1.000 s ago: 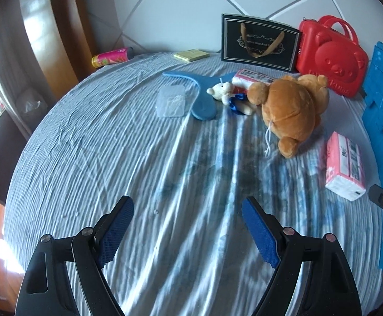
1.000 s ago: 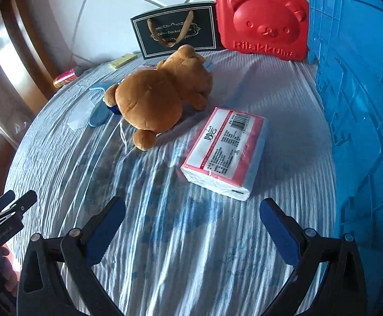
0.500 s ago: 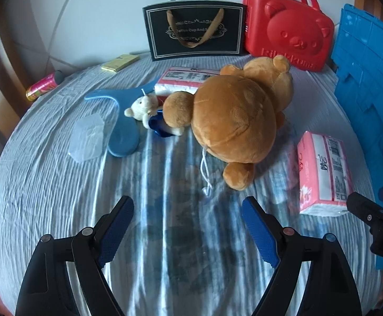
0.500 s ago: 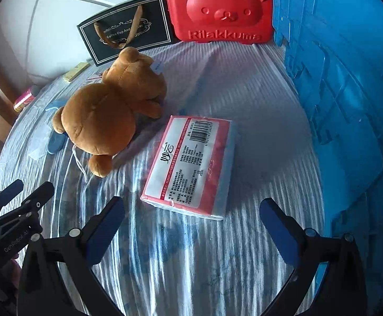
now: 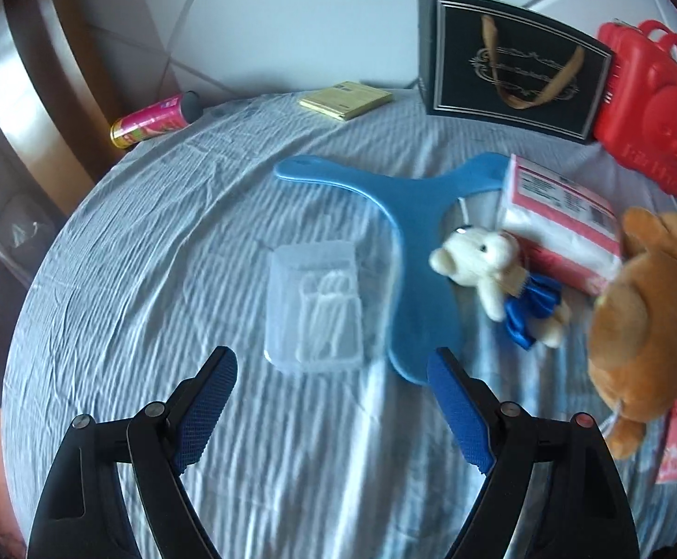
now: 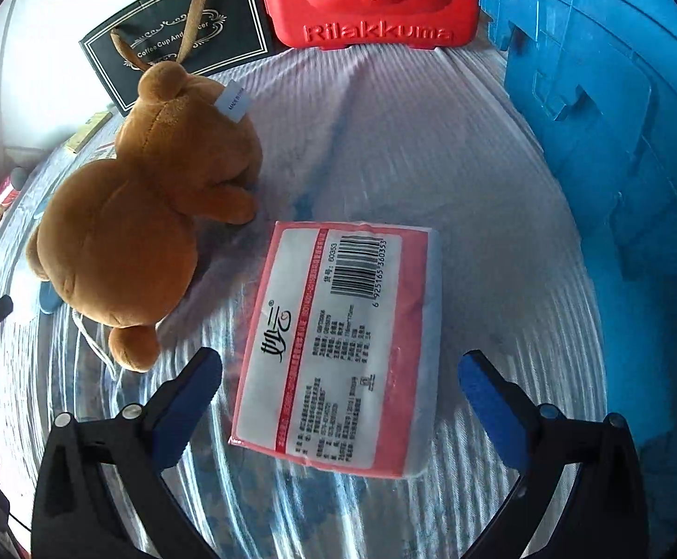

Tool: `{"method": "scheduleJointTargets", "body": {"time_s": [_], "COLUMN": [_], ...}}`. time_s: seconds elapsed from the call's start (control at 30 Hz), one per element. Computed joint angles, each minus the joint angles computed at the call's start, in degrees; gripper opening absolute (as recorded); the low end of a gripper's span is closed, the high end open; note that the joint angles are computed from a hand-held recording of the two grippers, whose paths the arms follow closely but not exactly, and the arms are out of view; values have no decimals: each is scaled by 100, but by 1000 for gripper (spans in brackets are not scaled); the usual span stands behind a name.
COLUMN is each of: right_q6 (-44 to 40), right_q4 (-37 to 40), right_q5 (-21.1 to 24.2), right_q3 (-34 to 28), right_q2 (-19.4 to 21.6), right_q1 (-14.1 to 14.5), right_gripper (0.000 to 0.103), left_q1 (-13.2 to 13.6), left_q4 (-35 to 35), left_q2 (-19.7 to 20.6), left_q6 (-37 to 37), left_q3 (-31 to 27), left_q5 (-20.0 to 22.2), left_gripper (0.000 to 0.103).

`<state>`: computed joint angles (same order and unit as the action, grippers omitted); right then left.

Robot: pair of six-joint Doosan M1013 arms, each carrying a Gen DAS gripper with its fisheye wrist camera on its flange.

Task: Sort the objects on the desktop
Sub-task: 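Grasp the clear floss box with the left tool while the right tool grasps the tissue pack, then lift the floss box with the left tool while the right tool lifts the tissue pack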

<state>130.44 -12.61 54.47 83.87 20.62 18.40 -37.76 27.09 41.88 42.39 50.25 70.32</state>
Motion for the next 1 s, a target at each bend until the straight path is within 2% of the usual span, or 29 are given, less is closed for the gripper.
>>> {"method": "scheduleJointTargets", "body": {"time_s": [0.13,0.23,0.33,0.43,0.57,0.6,0.7,0.73,0.9,1.0], "right_q6": [118,203,269,319,390,401,410,396,308,247], "right_q4": [-51,-127,-27,48,1,0,-31,-41,-16,-16], "right_q5": [194,436,596,699,692,667,678,688,700,696], "right_q3": [-172,-296,-340,-342,-343,-336,-336,-339,-351,-351], "right_q2": [177,324,419,472,477,470,467,466,452,439], "right_q1": [17,31,6,-15,1,3,22,30,41,54], "right_gripper": [103,103,103,103,103,103,103,103,103,103], "left_q1": [207,274,307,335,325,332,355,341,277,239], "left_q4": [-363,-606,-617,-729,-685,-724,-916,-892,-761,-752], "left_q2": [222,432,455,503,437,425,372,374,292,115], "left_q6": [331,536,436,471,363,363,441,441,354,290], "left_q3": [-233,-437,-368,-410,-251,-232,-168,-179,-50,219], "left_q5": [-21,114,-30,22,-175,-212,-364,-328,-273,-344], "left_gripper": [85,85,85,85,85,84,62,60,60,60]}}
